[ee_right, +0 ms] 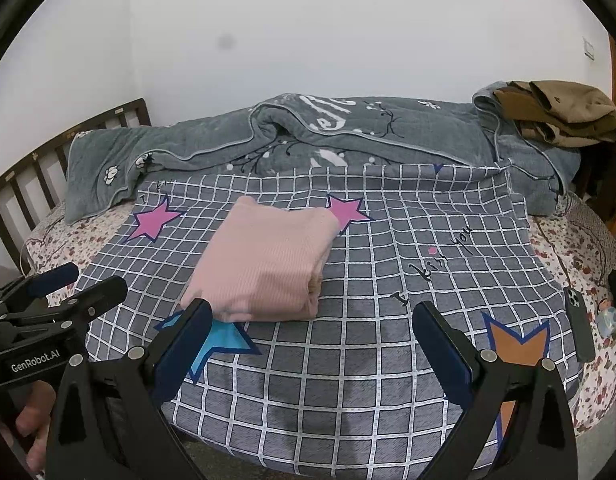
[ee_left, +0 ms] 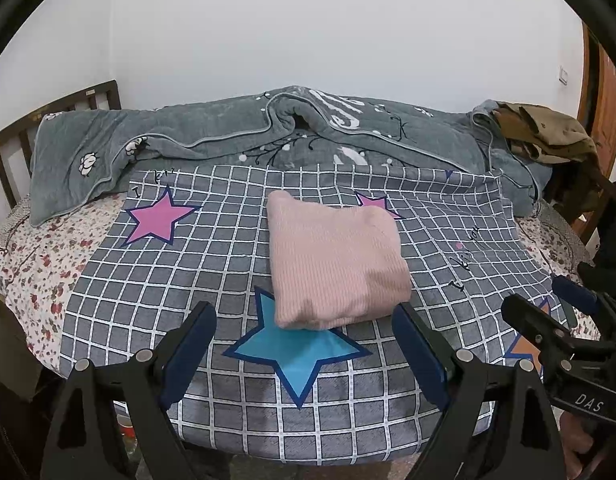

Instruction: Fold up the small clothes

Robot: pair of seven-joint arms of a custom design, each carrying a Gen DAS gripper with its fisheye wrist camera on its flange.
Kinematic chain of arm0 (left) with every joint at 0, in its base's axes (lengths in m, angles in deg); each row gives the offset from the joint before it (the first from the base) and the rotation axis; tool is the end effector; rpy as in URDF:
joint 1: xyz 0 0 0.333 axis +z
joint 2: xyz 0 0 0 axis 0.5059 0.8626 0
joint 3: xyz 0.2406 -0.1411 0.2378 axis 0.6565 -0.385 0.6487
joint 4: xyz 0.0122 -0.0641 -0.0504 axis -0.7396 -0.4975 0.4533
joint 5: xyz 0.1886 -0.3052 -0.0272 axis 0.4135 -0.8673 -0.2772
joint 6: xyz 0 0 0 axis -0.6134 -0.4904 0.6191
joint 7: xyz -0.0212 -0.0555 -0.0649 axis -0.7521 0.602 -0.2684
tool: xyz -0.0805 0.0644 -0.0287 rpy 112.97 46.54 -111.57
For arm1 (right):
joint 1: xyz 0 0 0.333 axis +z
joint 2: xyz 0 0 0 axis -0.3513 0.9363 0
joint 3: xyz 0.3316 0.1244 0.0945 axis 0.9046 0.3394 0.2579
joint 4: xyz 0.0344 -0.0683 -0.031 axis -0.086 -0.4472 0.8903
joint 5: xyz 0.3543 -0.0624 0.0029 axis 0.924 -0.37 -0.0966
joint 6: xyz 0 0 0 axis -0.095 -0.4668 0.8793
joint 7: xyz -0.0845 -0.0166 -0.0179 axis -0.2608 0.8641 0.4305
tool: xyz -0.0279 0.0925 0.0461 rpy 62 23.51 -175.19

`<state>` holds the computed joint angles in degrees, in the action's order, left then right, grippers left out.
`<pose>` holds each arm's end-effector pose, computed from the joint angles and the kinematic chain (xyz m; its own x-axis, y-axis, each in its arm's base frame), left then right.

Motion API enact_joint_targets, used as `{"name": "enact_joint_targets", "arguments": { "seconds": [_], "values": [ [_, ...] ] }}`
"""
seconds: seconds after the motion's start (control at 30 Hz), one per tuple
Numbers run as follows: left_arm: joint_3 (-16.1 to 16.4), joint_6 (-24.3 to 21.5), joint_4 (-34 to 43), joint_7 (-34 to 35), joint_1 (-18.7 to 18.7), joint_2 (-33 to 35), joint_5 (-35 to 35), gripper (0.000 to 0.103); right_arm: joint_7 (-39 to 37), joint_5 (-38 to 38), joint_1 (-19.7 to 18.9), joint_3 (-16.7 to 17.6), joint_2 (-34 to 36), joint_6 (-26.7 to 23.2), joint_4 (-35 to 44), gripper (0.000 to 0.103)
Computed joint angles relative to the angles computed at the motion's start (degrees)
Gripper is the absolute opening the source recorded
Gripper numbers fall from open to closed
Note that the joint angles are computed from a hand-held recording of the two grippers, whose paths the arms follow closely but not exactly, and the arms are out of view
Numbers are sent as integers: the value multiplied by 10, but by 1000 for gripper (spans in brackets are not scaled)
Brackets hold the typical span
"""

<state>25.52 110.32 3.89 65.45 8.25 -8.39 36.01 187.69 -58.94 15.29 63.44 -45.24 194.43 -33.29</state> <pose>0.6980 -0.3891 0.5626 -0.3458 -0.9378 0.0305 -0.5990 0.1957 -0.7765 0.6203 0.4068 0.5233 -0.2035 -0.9754 -0.0844 -0.5380 0.1834 -0.8227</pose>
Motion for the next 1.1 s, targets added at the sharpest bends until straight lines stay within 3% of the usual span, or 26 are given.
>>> {"name": "enact_joint_targets", "arguments": {
  "seconds": [1.1],
  "values": [
    [0,2,-4,-2,4,-8,-2,89,-2,5,5,-1,5,-2,10,99]
  ]
}}
